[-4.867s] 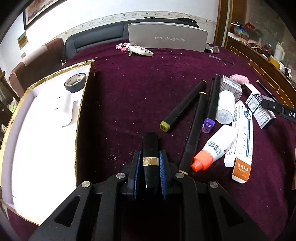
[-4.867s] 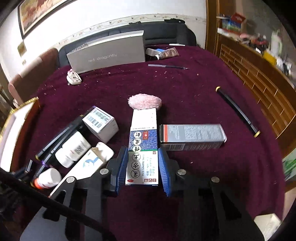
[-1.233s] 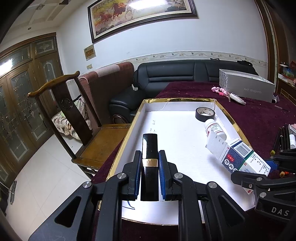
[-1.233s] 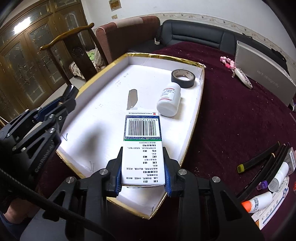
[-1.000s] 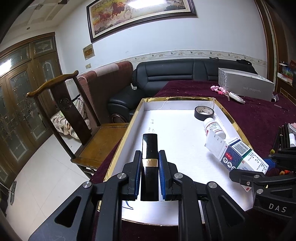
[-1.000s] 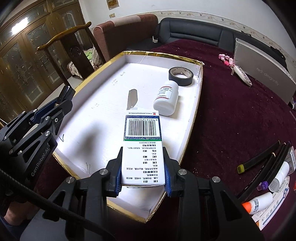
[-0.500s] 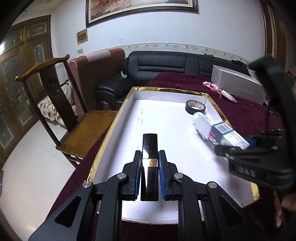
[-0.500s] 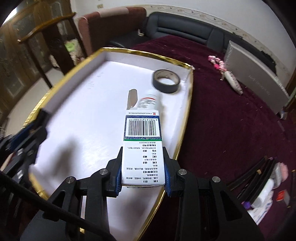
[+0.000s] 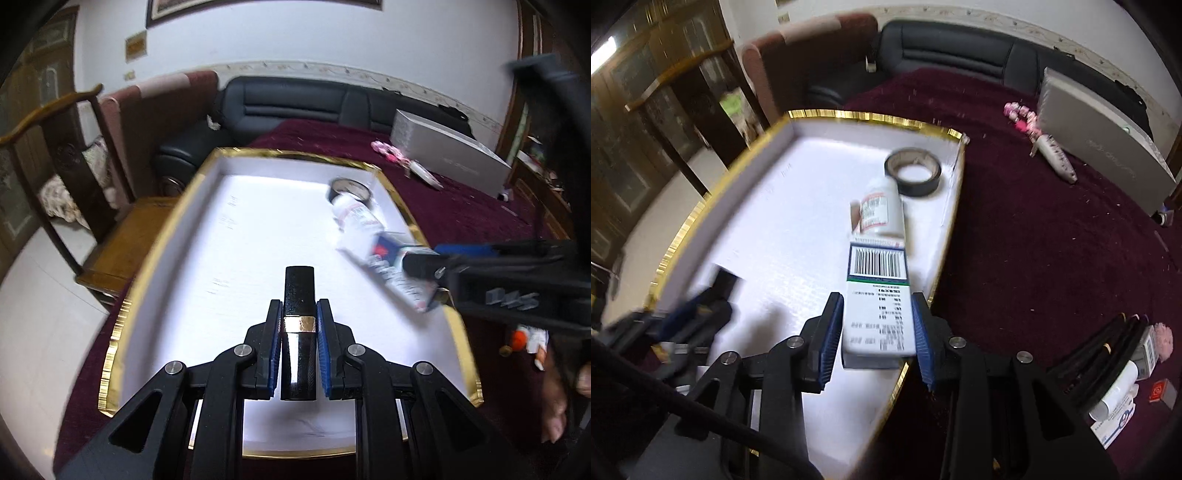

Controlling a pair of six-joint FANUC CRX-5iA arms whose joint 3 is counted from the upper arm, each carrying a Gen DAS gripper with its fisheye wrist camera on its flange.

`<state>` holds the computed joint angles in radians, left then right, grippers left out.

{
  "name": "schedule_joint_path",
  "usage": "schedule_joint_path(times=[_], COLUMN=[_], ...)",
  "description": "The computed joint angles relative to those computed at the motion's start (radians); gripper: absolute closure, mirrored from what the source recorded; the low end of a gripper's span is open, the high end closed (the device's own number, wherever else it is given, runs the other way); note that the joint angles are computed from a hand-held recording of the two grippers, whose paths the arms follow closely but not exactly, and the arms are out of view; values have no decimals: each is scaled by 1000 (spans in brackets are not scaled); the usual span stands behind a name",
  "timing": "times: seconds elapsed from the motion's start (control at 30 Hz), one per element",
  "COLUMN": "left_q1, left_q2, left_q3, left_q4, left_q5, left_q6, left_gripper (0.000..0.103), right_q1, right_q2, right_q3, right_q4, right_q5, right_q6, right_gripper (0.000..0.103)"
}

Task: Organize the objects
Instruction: 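Release the medicine box in the white box with the right gripper while the left releases the lipstick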

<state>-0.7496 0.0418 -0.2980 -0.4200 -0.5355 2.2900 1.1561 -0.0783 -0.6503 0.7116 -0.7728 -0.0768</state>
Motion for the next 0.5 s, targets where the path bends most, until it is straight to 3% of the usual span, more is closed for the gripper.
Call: schedule_joint_path(times=[0.13, 0.2, 0.33, 0.5], left_q1=[8, 6, -3, -22], left_q2=[37, 58, 94, 130], left_q3=[8, 20, 43, 77], left_q4=[100, 134, 180, 195], left_q5=[12, 5, -15, -46], left_q6=[-97, -134, -175, -186], left_gripper=[88, 89, 89, 89], right_q1=[52, 86, 172, 285], right_q2=[-124, -187, -310, -433], right_q3=[-102, -149, -236, -308], right_q4=[110, 155, 237, 248], right_q5=[-25, -52, -156, -306], right_q6=[-156, -228, -365, -467], right_gripper=[67, 57, 54, 54])
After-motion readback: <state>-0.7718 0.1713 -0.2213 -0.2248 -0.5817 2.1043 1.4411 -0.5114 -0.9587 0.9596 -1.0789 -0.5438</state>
